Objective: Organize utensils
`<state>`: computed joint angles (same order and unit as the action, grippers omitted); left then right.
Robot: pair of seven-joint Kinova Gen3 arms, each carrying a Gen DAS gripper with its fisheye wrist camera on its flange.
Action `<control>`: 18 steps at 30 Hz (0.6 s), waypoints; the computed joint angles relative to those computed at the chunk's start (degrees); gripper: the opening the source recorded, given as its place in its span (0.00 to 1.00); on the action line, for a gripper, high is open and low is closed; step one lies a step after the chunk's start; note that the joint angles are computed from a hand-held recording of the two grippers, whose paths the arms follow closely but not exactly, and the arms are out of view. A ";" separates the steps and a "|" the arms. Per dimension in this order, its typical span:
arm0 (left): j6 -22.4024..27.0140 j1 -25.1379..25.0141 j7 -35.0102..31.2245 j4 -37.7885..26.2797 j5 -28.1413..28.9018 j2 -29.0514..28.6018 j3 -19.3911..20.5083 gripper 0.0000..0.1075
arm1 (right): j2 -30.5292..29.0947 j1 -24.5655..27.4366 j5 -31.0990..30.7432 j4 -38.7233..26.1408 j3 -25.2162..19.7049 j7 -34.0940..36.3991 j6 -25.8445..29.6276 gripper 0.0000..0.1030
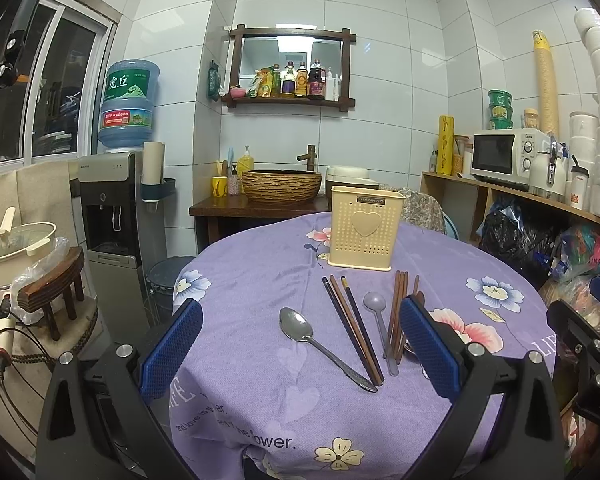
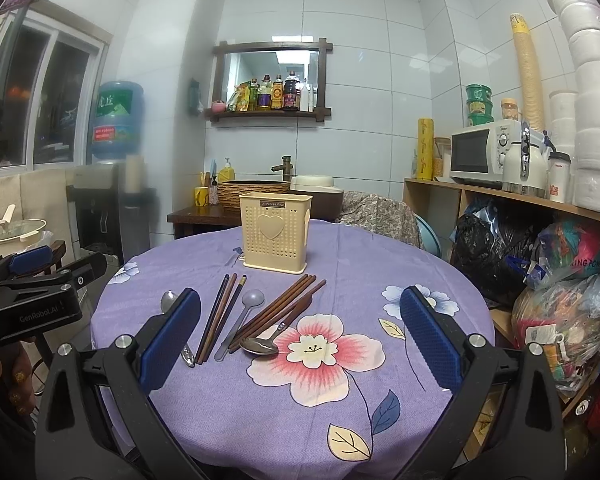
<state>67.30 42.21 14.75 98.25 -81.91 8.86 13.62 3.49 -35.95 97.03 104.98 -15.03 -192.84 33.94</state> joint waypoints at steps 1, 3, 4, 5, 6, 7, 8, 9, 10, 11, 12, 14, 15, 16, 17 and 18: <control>-0.04 -0.02 0.00 0.04 0.02 -0.03 0.00 0.91 | 0.00 0.00 0.00 0.00 0.00 0.00 0.00 0.95; -0.15 -0.07 -0.06 0.15 0.07 -0.12 0.01 0.91 | -0.05 -0.06 -0.16 0.03 -0.03 0.15 0.01 0.95; -0.07 -0.05 0.01 0.23 0.03 -0.14 0.03 0.91 | -0.05 0.00 -0.26 -0.01 0.01 0.27 -0.13 0.95; -0.06 -0.06 0.04 0.10 -0.04 -0.03 0.05 0.91 | -0.05 -0.01 -0.26 -0.01 0.02 0.27 -0.13 0.95; -0.05 -0.06 -0.02 0.05 0.00 -0.01 0.05 0.91 | -0.09 -0.07 -0.35 0.03 -0.04 0.32 0.02 0.95; -0.04 -0.05 -0.04 0.02 0.02 0.00 0.04 0.91 | -0.03 -0.04 -0.19 -0.01 0.01 0.20 -0.04 0.95; -0.11 -0.06 -0.03 0.08 0.01 -0.05 0.03 0.91 | -0.05 -0.07 -0.25 0.02 -0.02 0.25 0.03 0.95; -0.06 -0.05 -0.07 0.03 0.04 -0.02 0.04 0.91 | -0.03 -0.02 -0.28 -0.04 0.03 0.27 -0.10 0.95; -0.08 -0.05 -0.02 0.12 0.00 -0.05 0.03 0.91 | -0.04 -0.04 -0.35 -0.03 0.01 0.31 -0.06 0.95; -0.10 -0.07 -0.07 0.07 0.02 -0.04 0.03 0.91 | -0.08 -0.09 -0.39 0.00 -0.02 0.35 0.02 0.95; -0.08 -0.06 -0.10 0.03 0.05 -0.02 0.03 0.91 | -0.02 -0.04 -0.26 -0.04 0.03 0.30 -0.07 0.95; -0.05 -0.05 -0.06 0.08 0.05 -0.04 0.02 0.91 | -0.03 -0.02 -0.39 -0.08 0.04 0.37 -0.12 0.95; -0.04 -0.04 -0.05 0.03 0.03 -0.01 0.02 0.91 | -0.03 -0.02 -0.39 -0.08 0.04 0.37 -0.12 0.95; -0.05 -0.04 -0.09 0.00 0.05 0.00 0.02 0.91 | -0.02 -0.03 -0.45 -0.09 0.03 0.43 -0.11 0.95; -0.02 -0.04 -0.12 0.01 0.07 -0.01 0.02 0.91 | -0.01 -0.05 -0.33 -0.06 0.03 0.34 -0.07 0.95; -0.02 -0.04 -0.12 0.01 0.07 -0.01 0.01 0.91 | -0.01 -0.05 -0.33 -0.06 0.03 0.34 -0.07 0.95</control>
